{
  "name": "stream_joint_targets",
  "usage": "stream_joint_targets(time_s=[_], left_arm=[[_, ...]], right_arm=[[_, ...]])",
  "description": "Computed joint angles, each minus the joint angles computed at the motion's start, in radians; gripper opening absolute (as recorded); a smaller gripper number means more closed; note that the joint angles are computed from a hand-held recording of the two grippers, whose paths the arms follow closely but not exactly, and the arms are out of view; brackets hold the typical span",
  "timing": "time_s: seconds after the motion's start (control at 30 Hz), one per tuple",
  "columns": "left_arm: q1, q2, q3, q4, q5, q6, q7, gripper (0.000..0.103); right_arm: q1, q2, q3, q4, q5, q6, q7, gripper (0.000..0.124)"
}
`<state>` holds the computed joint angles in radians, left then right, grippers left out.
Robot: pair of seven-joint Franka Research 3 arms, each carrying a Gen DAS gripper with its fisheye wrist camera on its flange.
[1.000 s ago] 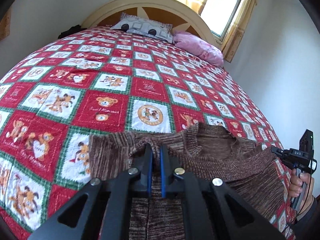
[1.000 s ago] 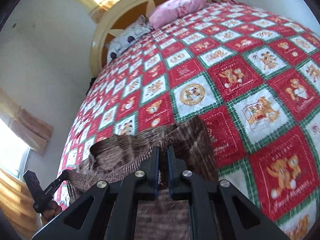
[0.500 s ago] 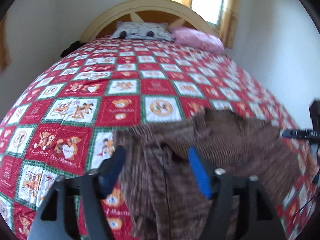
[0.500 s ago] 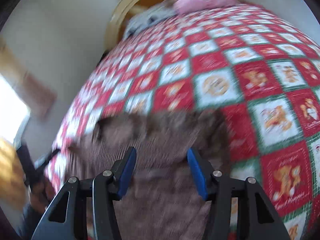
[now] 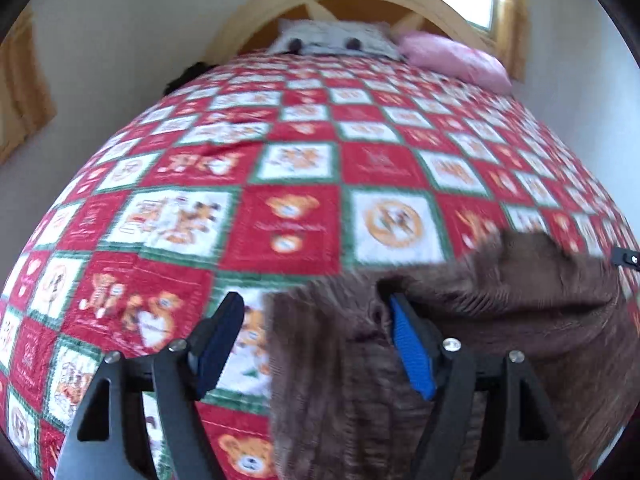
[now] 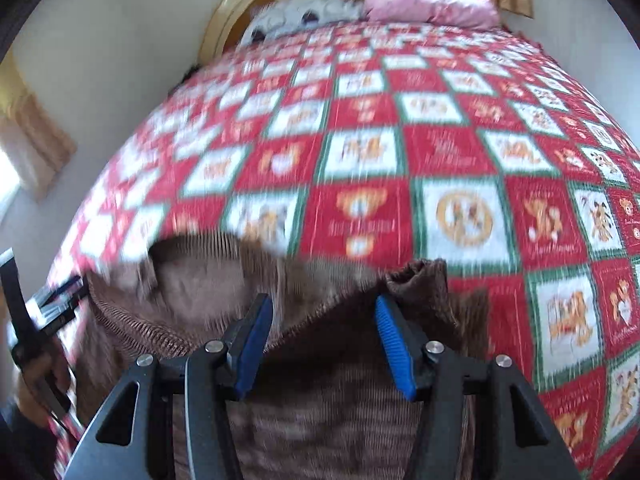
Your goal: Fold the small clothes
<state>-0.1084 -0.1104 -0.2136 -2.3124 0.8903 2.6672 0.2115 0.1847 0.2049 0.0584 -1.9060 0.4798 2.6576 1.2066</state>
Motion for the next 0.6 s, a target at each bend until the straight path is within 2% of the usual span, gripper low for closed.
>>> stream_joint_targets(time_s=[0.13,0.23,0.27,0.3,0.37,0.5,0.6], left_arm=[[0.005,-0.056,-0.017,-0.049,0.053,-0.023,-0.084,0.076],[0.004,-0.101,-0.032,-0.087,0.064,-0.054,-0.101,0.076],[-0.003,-0.124,-0.039,-0.104,0.049,-0.083,-0.091,0.076],[-0.012,-0.148,-0.037,-0.125,0.025,-0.079,-0.073,0.076],[-0.022,-0.204,-0.037,-0.183,-0.002,-0.034,-0.063,0.076],[-0.060,-0.269,-0.067,-0.260,-0.092,-0.026,-0.007,0.078],[-0.092,-0.278,-0.081,-0.290,-0.170,-0.027,0.042,0.078]], right_arm=[[-0.021,-0.030,0.025,-0.044,0.135,0.070,-0.067,0.055],[-0.012,-0.084,0.016,-0.128,0.141,0.089,-0.075,0.055],[-0.008,-0.103,0.013,-0.154,0.138,0.091,-0.083,0.055],[-0.002,-0.131,0.007,-0.192,0.115,0.096,-0.080,0.055],[0.005,-0.184,-0.002,-0.260,0.098,0.106,-0.102,0.055],[0.020,-0.310,-0.030,-0.412,0.177,0.107,-0.222,0.055],[0.020,-0.361,-0.038,-0.486,0.125,0.094,-0.200,0.055]])
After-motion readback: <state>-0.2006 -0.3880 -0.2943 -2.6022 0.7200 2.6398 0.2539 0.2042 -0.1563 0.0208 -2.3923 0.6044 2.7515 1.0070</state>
